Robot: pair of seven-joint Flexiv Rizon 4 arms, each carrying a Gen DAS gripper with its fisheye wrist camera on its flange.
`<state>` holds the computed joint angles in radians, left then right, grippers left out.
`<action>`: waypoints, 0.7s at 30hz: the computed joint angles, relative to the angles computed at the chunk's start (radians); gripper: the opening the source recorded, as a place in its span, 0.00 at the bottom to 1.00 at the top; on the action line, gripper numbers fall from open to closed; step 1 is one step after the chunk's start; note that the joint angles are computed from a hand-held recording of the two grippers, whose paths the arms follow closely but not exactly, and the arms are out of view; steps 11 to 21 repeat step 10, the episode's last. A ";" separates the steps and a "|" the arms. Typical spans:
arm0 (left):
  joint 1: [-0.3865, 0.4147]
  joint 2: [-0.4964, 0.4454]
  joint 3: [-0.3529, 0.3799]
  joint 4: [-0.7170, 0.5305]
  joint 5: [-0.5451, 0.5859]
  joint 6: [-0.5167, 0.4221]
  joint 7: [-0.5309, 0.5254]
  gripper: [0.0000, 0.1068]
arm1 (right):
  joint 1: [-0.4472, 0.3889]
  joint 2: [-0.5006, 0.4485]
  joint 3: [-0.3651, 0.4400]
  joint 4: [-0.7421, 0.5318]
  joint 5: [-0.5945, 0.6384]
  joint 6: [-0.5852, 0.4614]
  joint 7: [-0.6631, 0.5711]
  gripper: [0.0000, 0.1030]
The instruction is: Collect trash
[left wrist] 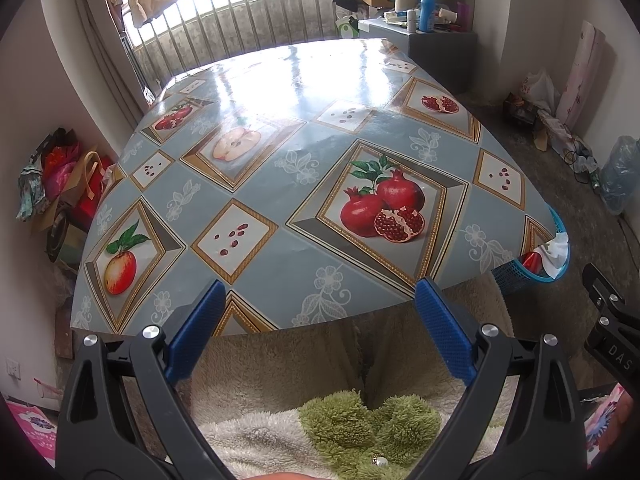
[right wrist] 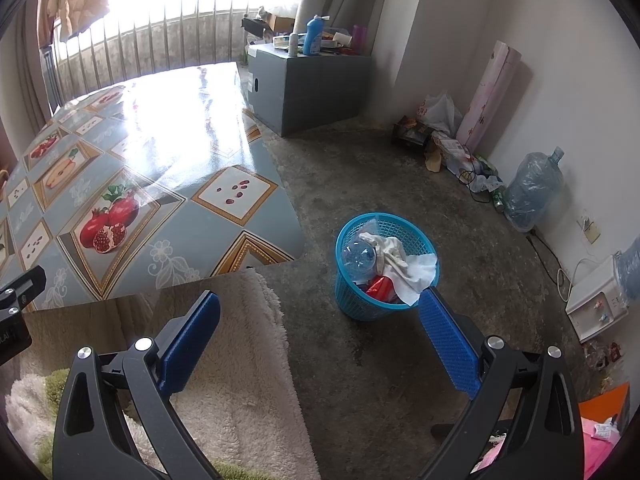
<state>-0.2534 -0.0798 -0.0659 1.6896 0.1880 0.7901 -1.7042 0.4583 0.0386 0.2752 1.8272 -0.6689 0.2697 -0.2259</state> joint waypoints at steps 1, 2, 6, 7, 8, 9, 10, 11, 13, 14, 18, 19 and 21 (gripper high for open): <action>0.001 0.000 0.000 0.000 -0.001 0.000 0.001 0.86 | 0.000 0.000 0.000 0.000 -0.001 0.000 0.000 0.94; 0.000 0.000 0.000 -0.001 0.001 -0.002 0.000 0.86 | 0.000 0.000 0.000 0.000 -0.001 0.000 0.001 0.94; 0.003 0.003 0.002 0.006 -0.007 -0.002 0.006 0.86 | 0.000 0.001 0.000 0.001 -0.001 0.001 0.001 0.94; 0.003 0.003 0.001 0.006 -0.005 -0.002 0.005 0.86 | 0.000 0.001 0.000 0.001 0.000 0.000 0.001 0.94; 0.004 0.004 0.001 0.007 -0.006 -0.001 0.006 0.86 | 0.000 0.001 0.000 0.001 0.000 0.000 0.001 0.94; 0.004 0.003 0.001 0.006 -0.005 -0.002 0.006 0.85 | 0.000 0.000 0.000 0.000 -0.001 0.001 0.001 0.94; 0.004 0.003 0.001 0.006 -0.005 -0.002 0.006 0.85 | 0.000 0.000 0.000 0.000 -0.001 0.001 0.001 0.94; 0.004 0.003 0.001 0.006 -0.005 -0.002 0.006 0.85 | 0.000 0.000 0.000 0.000 -0.001 0.001 0.001 0.94; 0.004 0.003 0.001 0.006 -0.005 -0.002 0.006 0.85 | 0.000 0.000 0.000 0.000 -0.001 0.001 0.001 0.94; 0.004 0.003 0.001 0.006 -0.005 -0.002 0.006 0.85 | 0.000 0.000 0.000 0.000 -0.001 0.001 0.001 0.94; 0.004 0.003 0.001 0.006 -0.005 -0.002 0.006 0.85 | 0.000 0.000 0.000 0.000 -0.001 0.001 0.001 0.94; 0.004 0.003 0.001 0.006 -0.005 -0.002 0.006 0.85 | 0.000 0.000 0.000 0.000 -0.001 0.001 0.001 0.94; 0.004 0.003 0.001 0.006 -0.005 -0.002 0.006 0.85 | 0.000 0.000 0.000 0.000 -0.001 0.001 0.001 0.94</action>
